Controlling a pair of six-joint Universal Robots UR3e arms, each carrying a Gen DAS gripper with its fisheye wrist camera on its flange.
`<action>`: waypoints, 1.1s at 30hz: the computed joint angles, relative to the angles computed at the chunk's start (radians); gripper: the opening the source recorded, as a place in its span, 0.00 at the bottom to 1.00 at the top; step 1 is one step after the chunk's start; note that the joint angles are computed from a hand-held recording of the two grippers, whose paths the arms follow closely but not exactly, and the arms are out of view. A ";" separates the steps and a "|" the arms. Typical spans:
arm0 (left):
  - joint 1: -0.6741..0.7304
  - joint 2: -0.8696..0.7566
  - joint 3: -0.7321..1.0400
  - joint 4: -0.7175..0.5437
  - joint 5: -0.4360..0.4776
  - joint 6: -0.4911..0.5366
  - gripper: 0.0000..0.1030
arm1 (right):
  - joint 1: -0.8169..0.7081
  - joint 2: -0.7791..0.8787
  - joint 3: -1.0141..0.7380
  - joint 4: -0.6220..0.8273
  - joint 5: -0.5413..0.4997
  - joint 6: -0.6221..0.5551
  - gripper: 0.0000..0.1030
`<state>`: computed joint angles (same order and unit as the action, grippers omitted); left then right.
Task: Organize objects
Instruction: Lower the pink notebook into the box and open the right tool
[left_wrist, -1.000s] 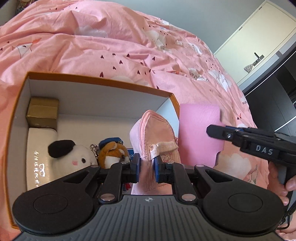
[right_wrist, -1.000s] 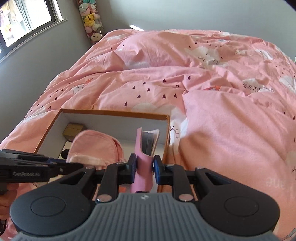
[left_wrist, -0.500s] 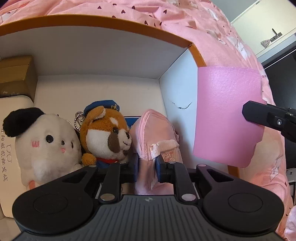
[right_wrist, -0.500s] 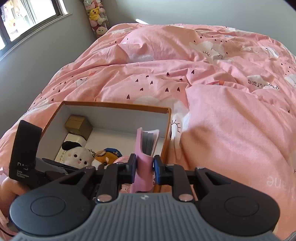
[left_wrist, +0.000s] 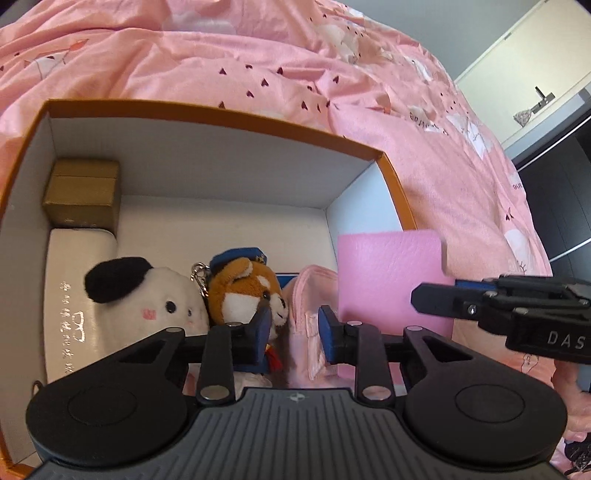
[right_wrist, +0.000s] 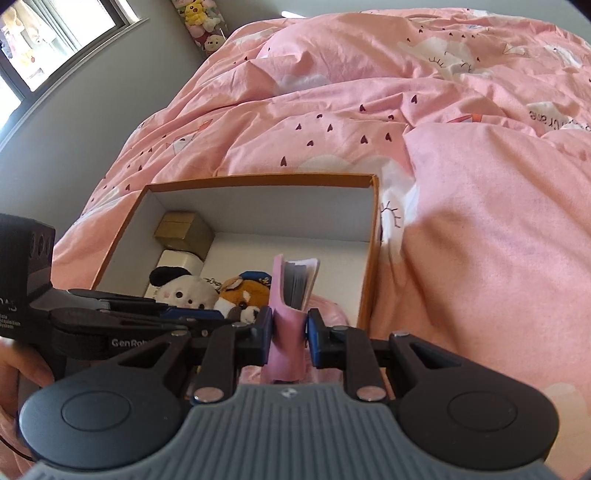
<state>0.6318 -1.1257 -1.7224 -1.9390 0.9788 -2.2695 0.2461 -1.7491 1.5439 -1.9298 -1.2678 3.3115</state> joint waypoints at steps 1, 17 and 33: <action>0.008 0.007 0.001 0.005 -0.001 0.002 0.31 | -0.003 0.008 -0.001 0.003 0.022 0.004 0.20; -0.061 0.094 -0.089 0.189 0.083 -0.044 0.30 | 0.158 0.224 -0.166 0.060 -0.192 -0.008 0.29; 0.082 0.207 -0.008 -0.048 0.045 0.146 0.30 | 0.314 0.250 -0.237 0.098 -0.454 -0.047 0.37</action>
